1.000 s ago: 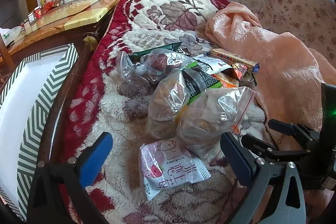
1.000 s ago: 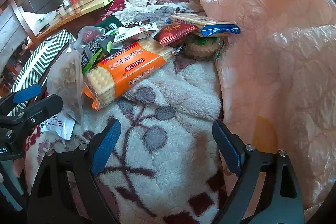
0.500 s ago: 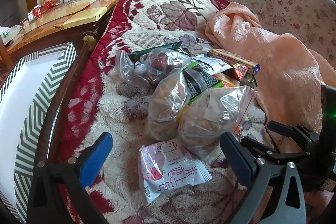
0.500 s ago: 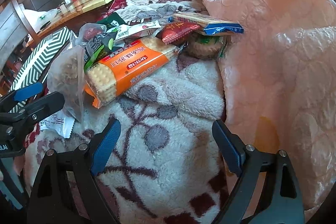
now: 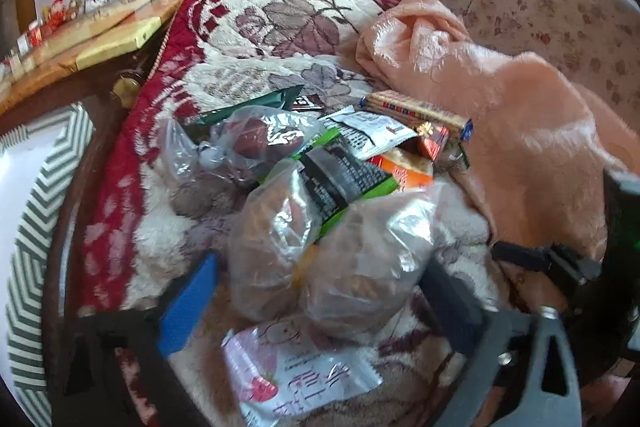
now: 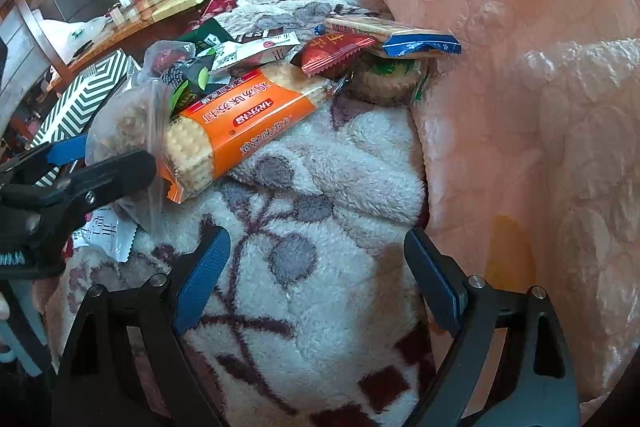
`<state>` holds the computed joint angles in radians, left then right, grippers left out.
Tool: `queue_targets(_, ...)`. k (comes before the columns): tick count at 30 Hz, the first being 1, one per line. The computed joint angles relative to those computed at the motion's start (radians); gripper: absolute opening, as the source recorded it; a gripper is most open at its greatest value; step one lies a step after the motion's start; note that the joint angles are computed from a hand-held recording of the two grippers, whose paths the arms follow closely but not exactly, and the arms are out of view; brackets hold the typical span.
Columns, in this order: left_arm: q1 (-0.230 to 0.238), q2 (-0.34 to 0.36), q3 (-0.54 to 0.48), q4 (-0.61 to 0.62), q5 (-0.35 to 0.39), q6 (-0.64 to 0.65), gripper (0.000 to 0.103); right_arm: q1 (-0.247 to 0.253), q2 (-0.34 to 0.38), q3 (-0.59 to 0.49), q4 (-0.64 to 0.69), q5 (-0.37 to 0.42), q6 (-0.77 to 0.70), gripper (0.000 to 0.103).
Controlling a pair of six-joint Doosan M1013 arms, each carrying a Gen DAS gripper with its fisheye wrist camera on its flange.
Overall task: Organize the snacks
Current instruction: 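Grasp the clear zip bags with the left tool while the right tool grasps the pink packet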
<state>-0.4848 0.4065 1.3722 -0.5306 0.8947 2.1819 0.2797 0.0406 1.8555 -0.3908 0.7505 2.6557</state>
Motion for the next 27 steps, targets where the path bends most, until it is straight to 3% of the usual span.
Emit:
queue_targets(4,0.018,0.015,-0.013,-0.072,0.04,0.005,0.063,-0.005,0.005,-0.003,0.023,0.007,-0.019,0.089)
queue_targets(9,0.025,-0.001,0.001,-0.061,0.027,-0.005,0.054,-0.003,0.006,-0.012,0.029,0.026,-0.037,0.089)
queue_targets(14,0.047,-0.023,0.007,-0.032,0.01,-0.056,0.053,0.007,-0.003,-0.015,0.032,-0.01,-0.078,0.089)
queue_targets(20,0.079,-0.055,0.038,0.019,-0.056,-0.119,0.053,0.01,0.012,-0.042,0.217,-0.077,-0.334,0.089)
queue_targets(27,0.096,-0.073,0.063,0.077,-0.135,-0.195,0.053,0.025,0.063,-0.108,0.333,-0.059,-0.457,0.089)
